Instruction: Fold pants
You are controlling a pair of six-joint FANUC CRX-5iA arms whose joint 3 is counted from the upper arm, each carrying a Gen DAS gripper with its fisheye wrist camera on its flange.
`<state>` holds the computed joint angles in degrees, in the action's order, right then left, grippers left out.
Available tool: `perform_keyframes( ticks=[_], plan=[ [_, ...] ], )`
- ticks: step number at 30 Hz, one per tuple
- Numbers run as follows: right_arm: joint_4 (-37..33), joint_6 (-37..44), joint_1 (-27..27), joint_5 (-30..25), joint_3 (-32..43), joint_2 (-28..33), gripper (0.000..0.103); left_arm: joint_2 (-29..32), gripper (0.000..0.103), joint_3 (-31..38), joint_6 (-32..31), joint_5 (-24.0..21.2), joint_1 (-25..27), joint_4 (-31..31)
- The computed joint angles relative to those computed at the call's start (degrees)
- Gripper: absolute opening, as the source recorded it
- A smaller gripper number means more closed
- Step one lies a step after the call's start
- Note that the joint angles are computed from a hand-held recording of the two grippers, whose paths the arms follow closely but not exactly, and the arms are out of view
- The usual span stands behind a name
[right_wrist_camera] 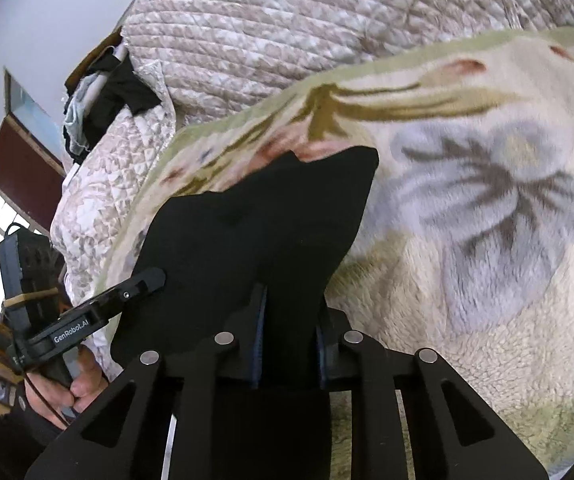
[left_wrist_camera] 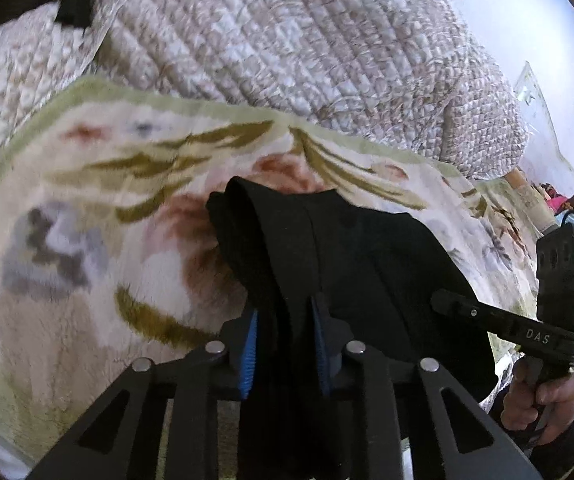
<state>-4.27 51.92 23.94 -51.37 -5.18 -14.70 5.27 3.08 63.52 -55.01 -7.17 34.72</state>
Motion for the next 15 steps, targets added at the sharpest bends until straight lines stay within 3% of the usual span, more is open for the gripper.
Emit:
perform_keyframes(
  ticks=[15],
  plan=[
    [0.6,3.6,1.2,0.4,6.6,2.8,0.016,1.9,0.023,7.0,-0.9,-0.1,-0.1,-2.2]
  ],
)
